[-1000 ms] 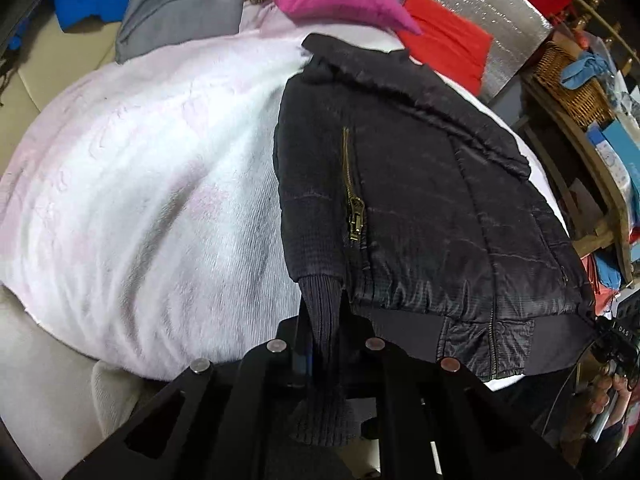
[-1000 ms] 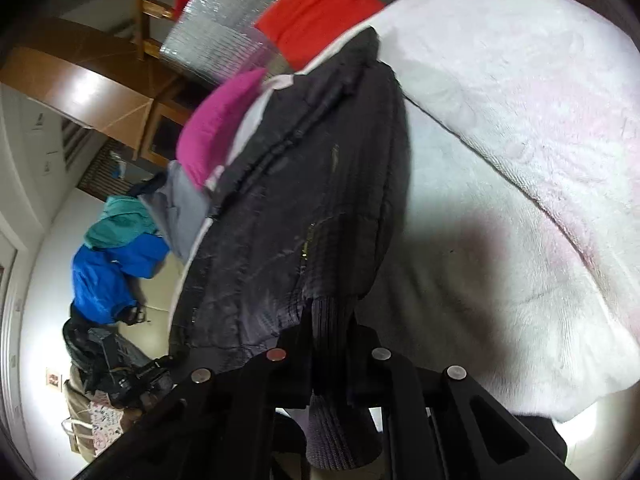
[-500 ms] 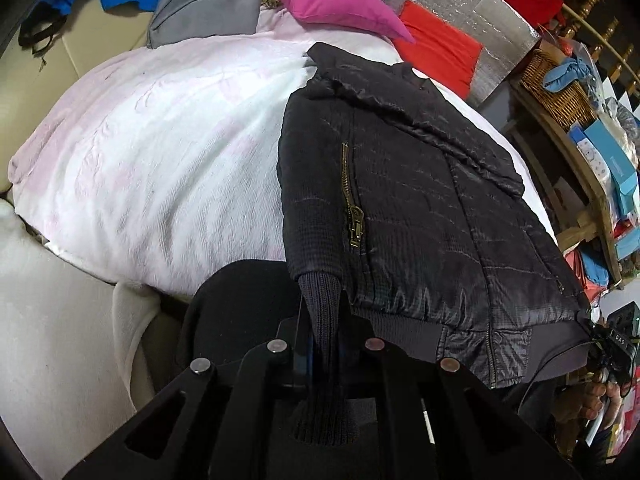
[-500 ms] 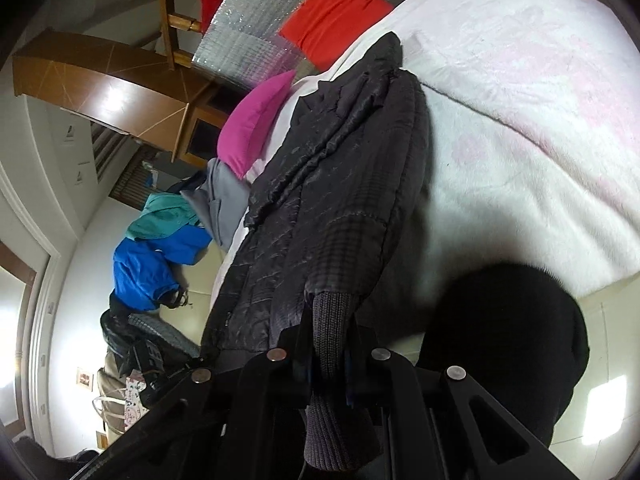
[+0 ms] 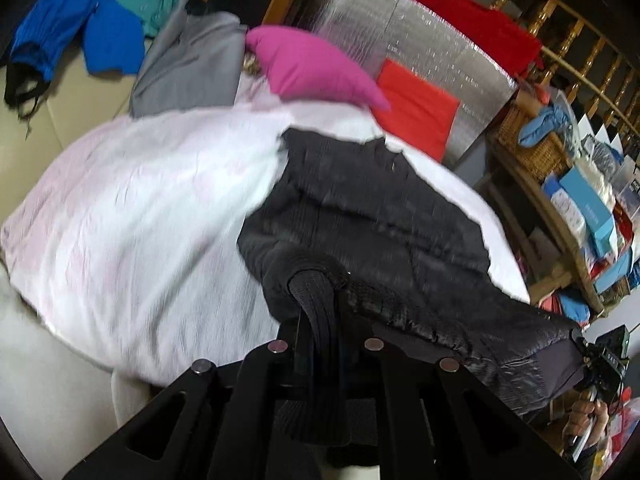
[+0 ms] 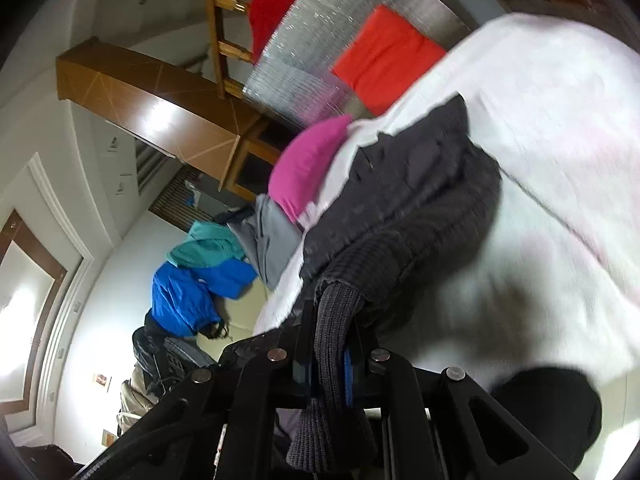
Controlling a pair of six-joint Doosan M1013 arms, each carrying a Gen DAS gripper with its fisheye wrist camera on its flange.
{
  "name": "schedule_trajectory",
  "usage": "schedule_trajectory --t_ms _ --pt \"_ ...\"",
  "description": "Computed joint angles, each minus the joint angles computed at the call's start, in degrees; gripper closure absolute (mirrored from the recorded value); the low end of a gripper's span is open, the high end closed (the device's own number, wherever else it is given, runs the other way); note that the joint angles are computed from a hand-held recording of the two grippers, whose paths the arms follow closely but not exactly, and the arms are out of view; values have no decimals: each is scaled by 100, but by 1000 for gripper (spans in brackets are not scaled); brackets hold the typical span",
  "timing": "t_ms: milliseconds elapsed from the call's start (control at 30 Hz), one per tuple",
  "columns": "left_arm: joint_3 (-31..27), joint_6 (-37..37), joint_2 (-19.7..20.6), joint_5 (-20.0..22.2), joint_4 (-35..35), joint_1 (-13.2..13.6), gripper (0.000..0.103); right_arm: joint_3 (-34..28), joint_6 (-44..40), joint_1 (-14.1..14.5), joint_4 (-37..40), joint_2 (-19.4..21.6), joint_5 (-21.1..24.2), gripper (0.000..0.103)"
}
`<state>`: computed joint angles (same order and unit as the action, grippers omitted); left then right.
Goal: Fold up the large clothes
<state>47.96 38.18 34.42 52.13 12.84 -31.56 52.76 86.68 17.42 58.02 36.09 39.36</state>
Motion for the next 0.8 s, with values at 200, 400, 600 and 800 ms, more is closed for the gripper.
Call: schedule_trajectory --t_ms 200,400,600,800 --pt "-446 -26 213 97 282 -8 94 -293 -24 -18 18 127 -90 92" --pt "-742 -49 361 456 460 -66 94 -249 76 -21 -47 125 -113 92" --pt "-522 -117 233 415 554 -136 94 -76 174 9 -169 38 -203 92" --pt "-205 -242 49 355 646 -215 94 130 123 38 -212 -85 -244 92"
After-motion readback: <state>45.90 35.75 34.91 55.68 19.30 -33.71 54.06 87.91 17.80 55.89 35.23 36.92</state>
